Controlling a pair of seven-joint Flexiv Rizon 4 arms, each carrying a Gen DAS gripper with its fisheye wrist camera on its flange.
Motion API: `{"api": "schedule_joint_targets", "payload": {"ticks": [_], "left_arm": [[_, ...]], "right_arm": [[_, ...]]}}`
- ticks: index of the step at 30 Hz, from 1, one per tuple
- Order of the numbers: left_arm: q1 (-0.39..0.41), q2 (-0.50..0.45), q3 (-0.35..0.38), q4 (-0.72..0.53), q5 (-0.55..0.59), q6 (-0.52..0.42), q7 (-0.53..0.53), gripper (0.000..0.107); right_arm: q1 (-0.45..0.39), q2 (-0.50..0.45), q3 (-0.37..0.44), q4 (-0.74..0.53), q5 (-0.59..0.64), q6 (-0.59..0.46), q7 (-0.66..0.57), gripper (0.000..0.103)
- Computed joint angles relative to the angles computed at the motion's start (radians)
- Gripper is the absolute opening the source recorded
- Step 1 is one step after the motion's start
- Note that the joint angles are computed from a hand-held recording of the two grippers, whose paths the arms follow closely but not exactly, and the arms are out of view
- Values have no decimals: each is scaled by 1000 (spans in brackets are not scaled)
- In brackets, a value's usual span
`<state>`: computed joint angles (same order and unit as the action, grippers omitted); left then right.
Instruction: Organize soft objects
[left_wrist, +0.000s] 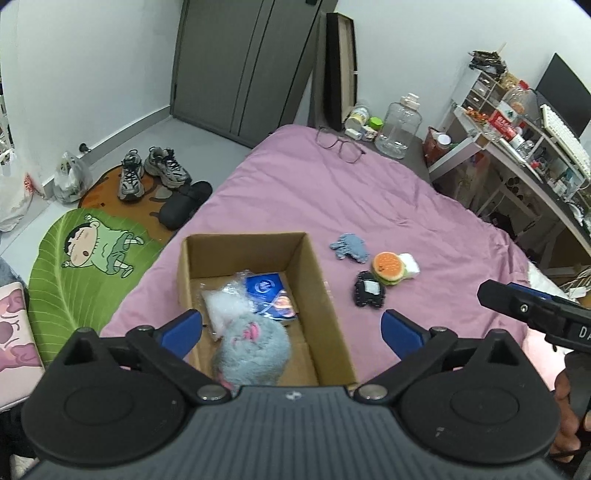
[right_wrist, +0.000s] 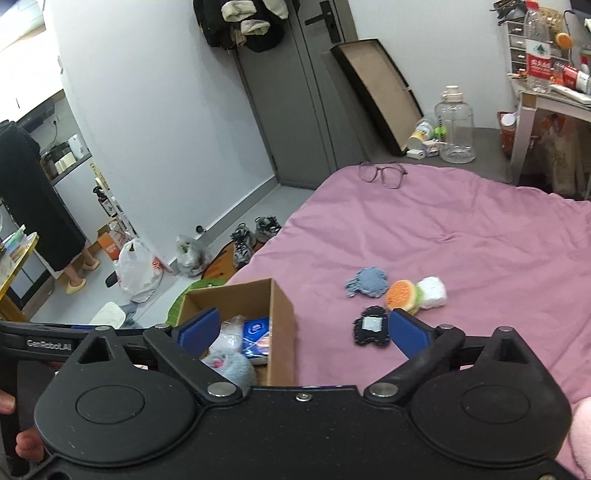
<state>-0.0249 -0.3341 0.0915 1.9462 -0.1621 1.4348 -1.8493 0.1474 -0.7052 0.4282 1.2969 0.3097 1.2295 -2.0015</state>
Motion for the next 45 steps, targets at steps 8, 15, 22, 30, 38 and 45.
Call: {"api": "schedule_joint_targets", "payload": {"ticks": [8, 15, 22, 30, 38, 45], "left_arm": [[-35, 16, -6, 4, -6, 13, 0, 102], [-127, 17, 98, -31, 138, 15, -130, 102], [-147, 18, 112, -70, 248, -33, -198, 102], [-129, 12, 61, -106, 259, -97, -184, 102], [-123, -32, 30, -170, 259, -154, -169, 102], [-113, -71, 9, -220, 223, -201, -129, 102]], "right_arm": [[-25, 28, -12, 6, 10, -53, -15, 103], [-55, 50, -2, 20, 60, -68, -66, 103], [-67, 70, -31, 23, 93, -115, -81, 103], [-75, 74, -63, 26, 106, -134, -81, 103], [-67, 65, -100, 27, 54, -123, -38, 103], [-66, 40, -112, 10, 10, -118, -11, 103]]}}
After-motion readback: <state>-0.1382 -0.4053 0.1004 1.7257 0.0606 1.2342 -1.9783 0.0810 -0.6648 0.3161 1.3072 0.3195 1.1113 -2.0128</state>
